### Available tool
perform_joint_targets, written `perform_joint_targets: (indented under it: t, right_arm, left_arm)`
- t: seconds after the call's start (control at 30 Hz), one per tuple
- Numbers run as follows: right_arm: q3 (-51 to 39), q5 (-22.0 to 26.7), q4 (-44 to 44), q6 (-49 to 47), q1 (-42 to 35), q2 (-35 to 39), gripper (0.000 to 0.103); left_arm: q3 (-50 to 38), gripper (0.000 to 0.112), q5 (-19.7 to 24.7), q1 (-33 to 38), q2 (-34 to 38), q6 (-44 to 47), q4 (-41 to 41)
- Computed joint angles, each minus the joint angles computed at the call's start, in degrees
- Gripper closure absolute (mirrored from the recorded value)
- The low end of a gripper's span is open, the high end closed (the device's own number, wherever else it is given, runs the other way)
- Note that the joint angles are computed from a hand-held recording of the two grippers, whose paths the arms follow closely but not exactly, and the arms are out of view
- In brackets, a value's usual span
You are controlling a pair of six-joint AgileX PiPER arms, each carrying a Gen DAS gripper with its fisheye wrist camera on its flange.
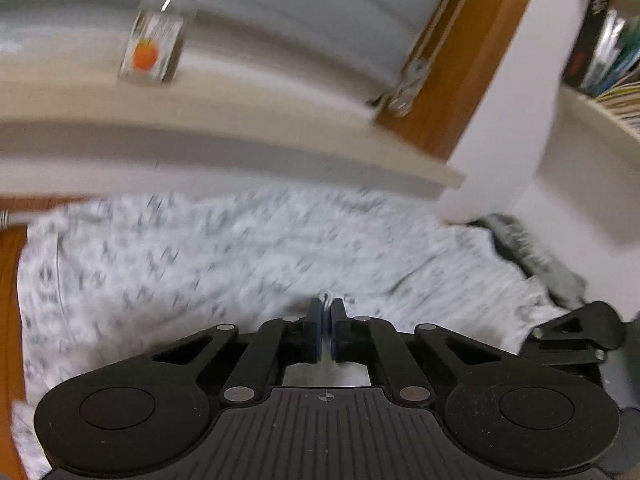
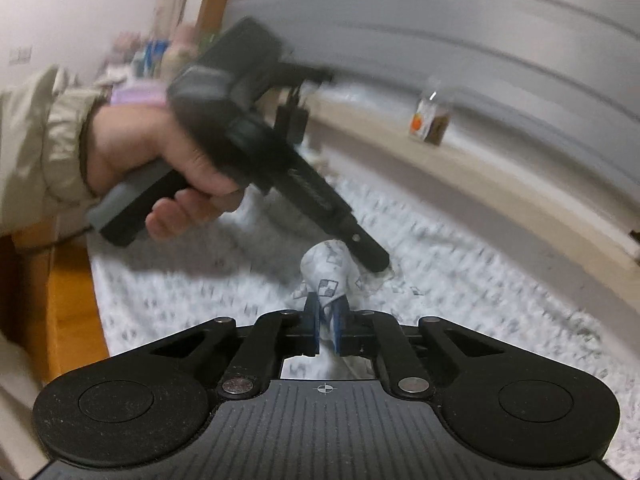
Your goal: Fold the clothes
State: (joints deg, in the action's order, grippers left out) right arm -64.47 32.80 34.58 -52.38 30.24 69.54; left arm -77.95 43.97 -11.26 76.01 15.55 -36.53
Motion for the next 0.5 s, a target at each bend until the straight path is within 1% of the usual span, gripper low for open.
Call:
perform_joint_targets:
  t: [0.1,0.2,0.3,0.4,0.5]
  right_arm:
    - [-2.30,2.45,5.65,-2.86,-1.86,-1.05,0.097]
    - [-4.85,4.55,8.09,-3.59,-1.32,-1.48,0.097]
    - [-7.18,4.47,7.82,-2.74,1.82,-0.66,0.097]
    - [-8.27,2.95,7.17,-1.28,6.06,0.74,0.097]
    - [-8.93,1.56,5.20,0.90,10.43,3.32,0.096]
  left_arm:
    - [-3.86,0.108,3.49,2.01,-1.01,0.83,-1.01]
    - [-6.63,0.108,8.56,7.02,-2.40,4.21,-4.71]
    - [-8.34,0.108,14.69,13.61,-4.24,8.53,-9.31]
    - [-8.04,0.108,21.40,22.08,-6.47,13.11,-13.41]
    - [-4.46,0.108,25.08,27.11,-7.79,15.27,-13.60]
